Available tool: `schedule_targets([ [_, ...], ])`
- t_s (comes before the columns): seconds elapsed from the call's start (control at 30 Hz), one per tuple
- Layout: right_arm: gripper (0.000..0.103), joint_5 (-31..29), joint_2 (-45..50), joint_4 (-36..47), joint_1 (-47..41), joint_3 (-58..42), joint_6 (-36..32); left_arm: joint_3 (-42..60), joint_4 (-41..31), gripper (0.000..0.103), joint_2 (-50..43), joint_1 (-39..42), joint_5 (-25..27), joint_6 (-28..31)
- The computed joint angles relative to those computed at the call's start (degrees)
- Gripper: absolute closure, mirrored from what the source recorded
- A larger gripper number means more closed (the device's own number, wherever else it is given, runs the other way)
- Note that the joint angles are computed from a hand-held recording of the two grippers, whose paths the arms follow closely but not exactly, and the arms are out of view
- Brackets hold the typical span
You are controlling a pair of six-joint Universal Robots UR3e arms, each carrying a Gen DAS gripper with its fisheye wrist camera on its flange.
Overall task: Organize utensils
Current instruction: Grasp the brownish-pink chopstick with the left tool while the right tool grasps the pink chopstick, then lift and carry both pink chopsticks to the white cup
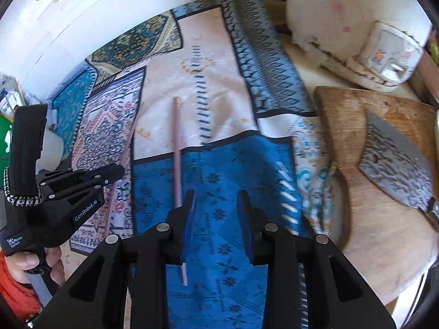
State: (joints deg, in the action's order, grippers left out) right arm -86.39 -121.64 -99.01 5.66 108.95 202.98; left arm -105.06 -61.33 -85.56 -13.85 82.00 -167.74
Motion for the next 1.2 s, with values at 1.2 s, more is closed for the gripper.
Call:
schedule_targets([
  [1.2, 0.097, 4.43, 31.45, -17.58, 13.48, -12.92, -1.93, 1.83, -12.48, 0.099, 8.63, 20.1, -13.64, 15.03],
])
